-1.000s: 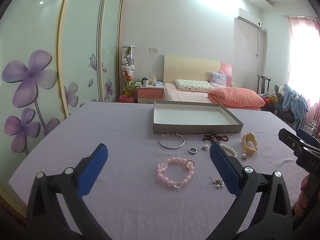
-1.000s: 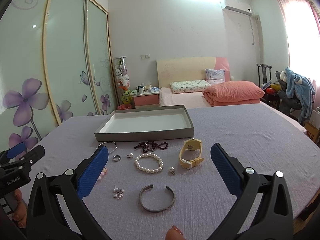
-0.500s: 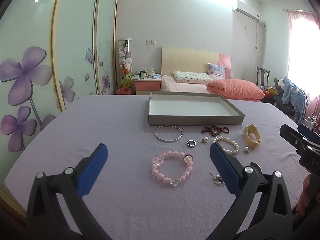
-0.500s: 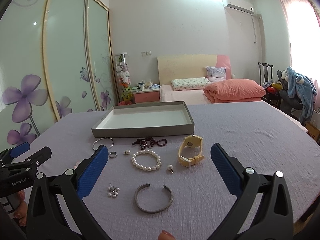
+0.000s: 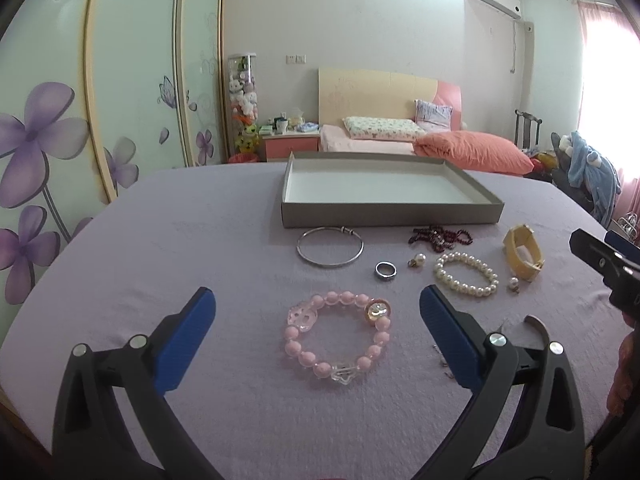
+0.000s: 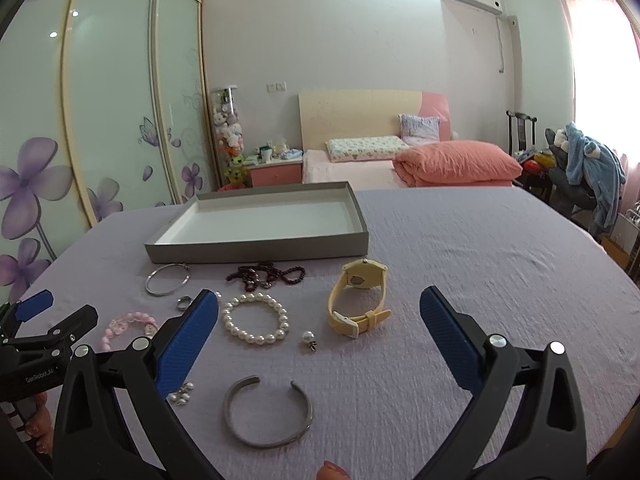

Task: Organize jewelry
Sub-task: 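Grasp the silver wire bangle with the left tool while the right tool grasps the yellow watch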

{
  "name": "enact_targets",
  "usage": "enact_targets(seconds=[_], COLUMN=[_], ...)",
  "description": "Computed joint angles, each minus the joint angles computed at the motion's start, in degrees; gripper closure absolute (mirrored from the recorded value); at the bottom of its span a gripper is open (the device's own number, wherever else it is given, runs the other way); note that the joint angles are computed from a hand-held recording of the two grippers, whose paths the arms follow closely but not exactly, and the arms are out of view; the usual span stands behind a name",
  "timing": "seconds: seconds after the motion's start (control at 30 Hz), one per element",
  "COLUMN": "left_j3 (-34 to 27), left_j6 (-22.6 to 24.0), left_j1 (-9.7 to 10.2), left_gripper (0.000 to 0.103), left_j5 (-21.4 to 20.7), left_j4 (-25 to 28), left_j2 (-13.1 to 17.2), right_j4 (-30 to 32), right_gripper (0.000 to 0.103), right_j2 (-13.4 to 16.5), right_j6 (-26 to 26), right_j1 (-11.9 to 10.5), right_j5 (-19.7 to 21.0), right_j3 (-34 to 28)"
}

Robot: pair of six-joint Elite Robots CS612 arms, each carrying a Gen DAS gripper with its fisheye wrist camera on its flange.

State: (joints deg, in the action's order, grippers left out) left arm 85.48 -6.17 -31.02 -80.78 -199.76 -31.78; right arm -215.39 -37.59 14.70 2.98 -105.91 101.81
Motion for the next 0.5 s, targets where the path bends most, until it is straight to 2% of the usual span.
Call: enact_targets(seconds=[0.5], left_j3=[-5.2], left_j6=[0.0], left_j1=[0.47], left_gripper=[0.004], left_j5=[-2.3], left_j4=[8.5], left_j2=[1.7], right_j4=[9.9], right_gripper=[0.006], right_j2=[0.1], right_j6=[3.2], right_j1=[-1.7], right_j5=[1.2], right_j3=[-2.9])
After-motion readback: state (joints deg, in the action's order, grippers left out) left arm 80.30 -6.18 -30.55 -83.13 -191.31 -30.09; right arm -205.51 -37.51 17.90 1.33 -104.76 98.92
